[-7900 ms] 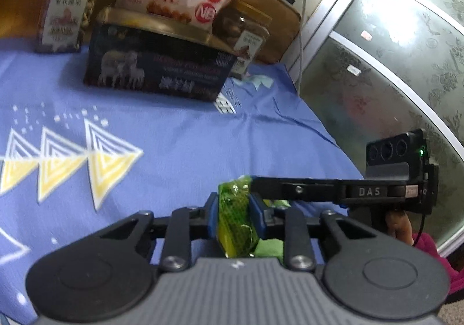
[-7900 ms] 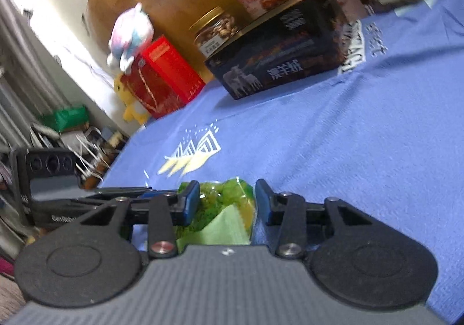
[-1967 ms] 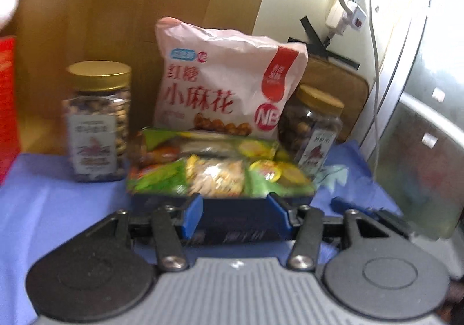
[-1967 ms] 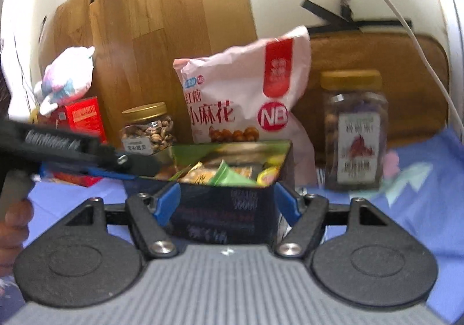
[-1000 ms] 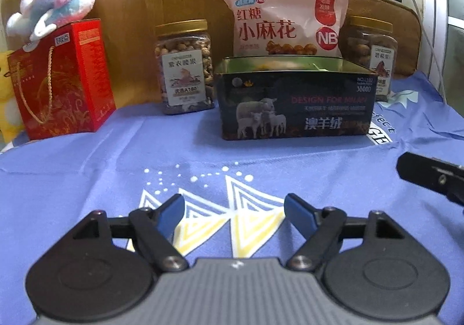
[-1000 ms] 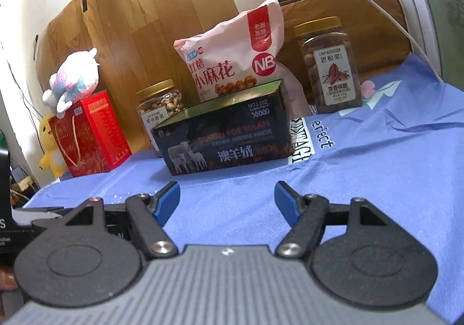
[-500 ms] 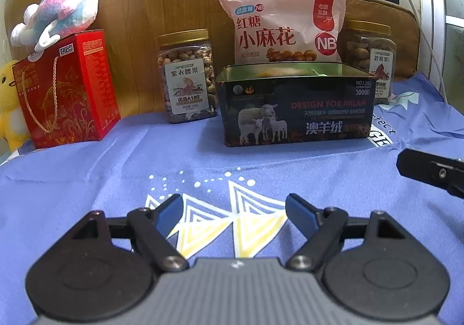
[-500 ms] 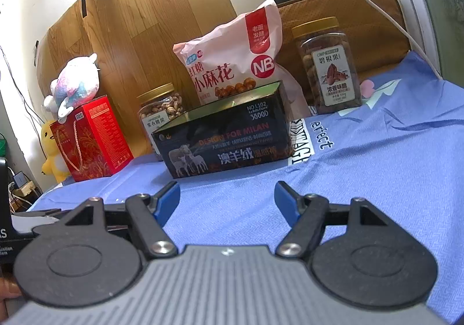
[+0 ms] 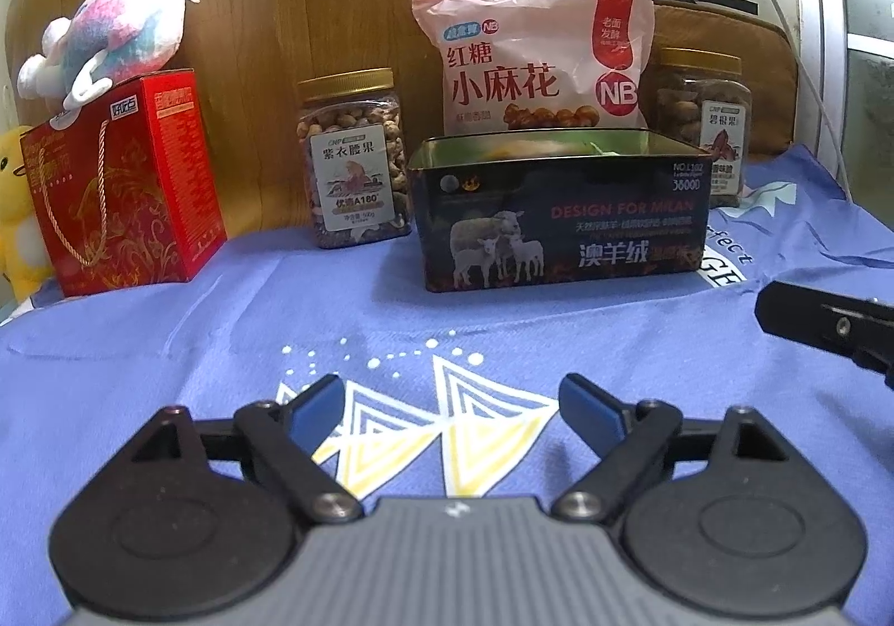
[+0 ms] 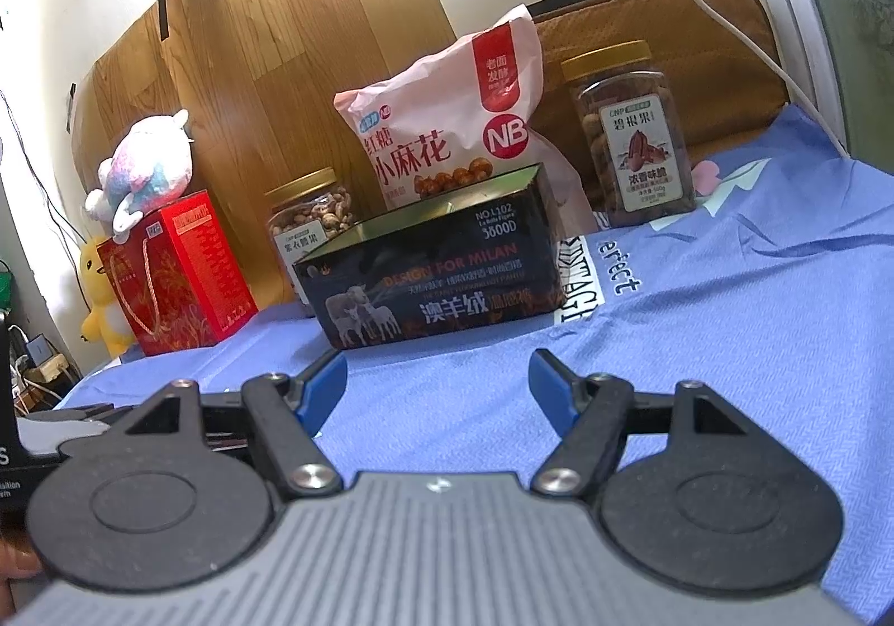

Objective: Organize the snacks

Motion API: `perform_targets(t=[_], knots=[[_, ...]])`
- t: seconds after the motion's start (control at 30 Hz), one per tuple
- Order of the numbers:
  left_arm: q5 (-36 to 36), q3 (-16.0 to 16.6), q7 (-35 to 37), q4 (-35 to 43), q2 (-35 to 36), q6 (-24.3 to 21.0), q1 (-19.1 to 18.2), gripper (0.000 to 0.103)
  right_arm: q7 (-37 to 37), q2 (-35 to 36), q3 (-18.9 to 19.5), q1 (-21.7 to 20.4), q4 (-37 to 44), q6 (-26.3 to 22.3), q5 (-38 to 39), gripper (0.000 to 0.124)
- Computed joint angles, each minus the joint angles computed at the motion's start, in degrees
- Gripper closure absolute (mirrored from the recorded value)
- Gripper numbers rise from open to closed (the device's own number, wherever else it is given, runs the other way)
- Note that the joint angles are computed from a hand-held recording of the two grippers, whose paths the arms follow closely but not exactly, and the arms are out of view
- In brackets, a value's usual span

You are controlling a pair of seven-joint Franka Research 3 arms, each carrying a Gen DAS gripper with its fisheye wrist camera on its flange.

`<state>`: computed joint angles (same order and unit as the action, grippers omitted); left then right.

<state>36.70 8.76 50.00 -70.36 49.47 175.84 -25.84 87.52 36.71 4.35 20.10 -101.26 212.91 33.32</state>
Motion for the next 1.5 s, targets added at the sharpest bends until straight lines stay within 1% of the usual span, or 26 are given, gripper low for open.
perform_targets(t=[0.3, 0.37, 1.5], knots=[[0.33, 1.26, -0.76, -0.69, -0.25, 1.19, -0.74, 0.014, -0.14, 0.2, -0.14, 0.43, 0.07, 1.15, 0.71, 0.05], [0.18, 0.71, -0.14, -0.37, -0.07, 1.16, -0.34, 0.013, -0.2, 0.21, -0.06, 0.39, 0.08, 1.21, 0.74, 0.05], [0.61, 1.91, -1.55, -0.76, -0.34, 1.15, -1.33, 0.011, 0.11, 0.09, 0.19, 0.08, -0.23, 1.42, 0.27, 0.05]])
